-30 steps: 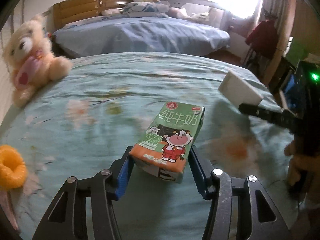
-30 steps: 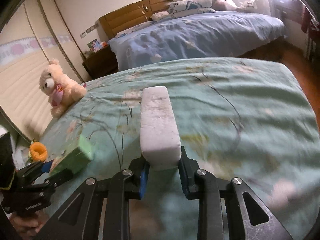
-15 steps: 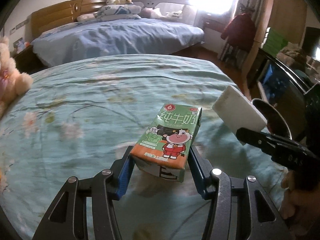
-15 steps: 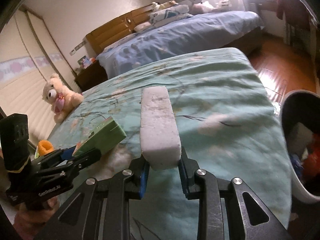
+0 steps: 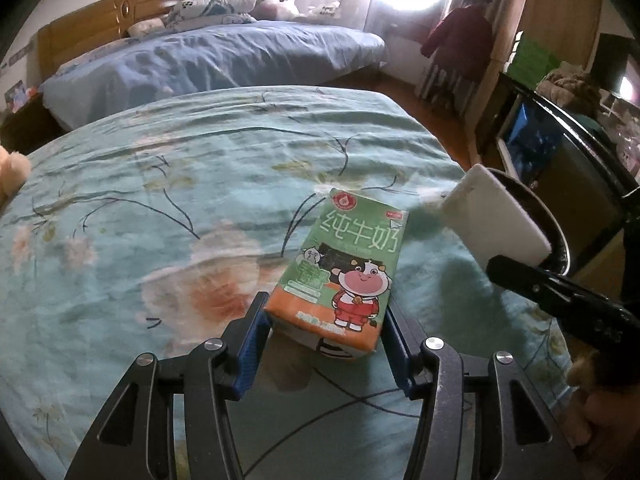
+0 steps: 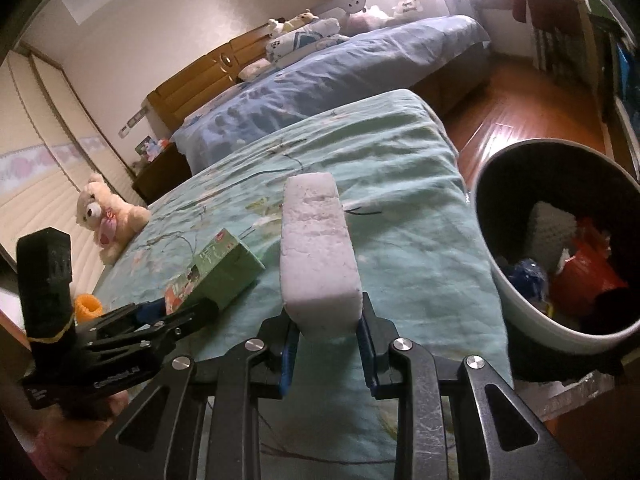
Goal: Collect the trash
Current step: 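Carry the milk carton and foam block with both grippers over the bin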
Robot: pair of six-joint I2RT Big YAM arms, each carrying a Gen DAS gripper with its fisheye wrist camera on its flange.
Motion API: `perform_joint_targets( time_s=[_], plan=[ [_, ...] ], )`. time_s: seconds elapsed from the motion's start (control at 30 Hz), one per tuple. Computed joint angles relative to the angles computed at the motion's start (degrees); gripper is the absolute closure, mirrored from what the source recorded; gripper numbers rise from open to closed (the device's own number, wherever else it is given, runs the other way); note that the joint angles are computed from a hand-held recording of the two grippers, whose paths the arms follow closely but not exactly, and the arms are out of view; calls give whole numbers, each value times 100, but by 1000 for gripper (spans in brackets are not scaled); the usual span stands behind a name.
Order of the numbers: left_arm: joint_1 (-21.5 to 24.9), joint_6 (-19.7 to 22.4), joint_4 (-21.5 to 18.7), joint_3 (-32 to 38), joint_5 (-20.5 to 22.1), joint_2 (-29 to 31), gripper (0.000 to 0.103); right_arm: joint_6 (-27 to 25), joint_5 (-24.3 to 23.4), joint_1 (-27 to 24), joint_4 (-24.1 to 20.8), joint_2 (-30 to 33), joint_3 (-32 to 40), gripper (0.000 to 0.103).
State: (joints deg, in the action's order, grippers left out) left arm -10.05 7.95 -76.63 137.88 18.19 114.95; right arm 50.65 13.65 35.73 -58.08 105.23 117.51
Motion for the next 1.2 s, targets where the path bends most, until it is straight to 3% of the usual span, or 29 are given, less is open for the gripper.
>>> perform_joint_targets(
  time_s=[0.53, 1.2],
  plan=[
    [-331, 95, 308, -71, 205, -96, 53, 271, 377, -23, 162, -570, -715, 76],
    [-773, 301, 31, 638, 251, 232, 53, 595, 754, -163, 219, -1359, -1625, 76]
  ],
)
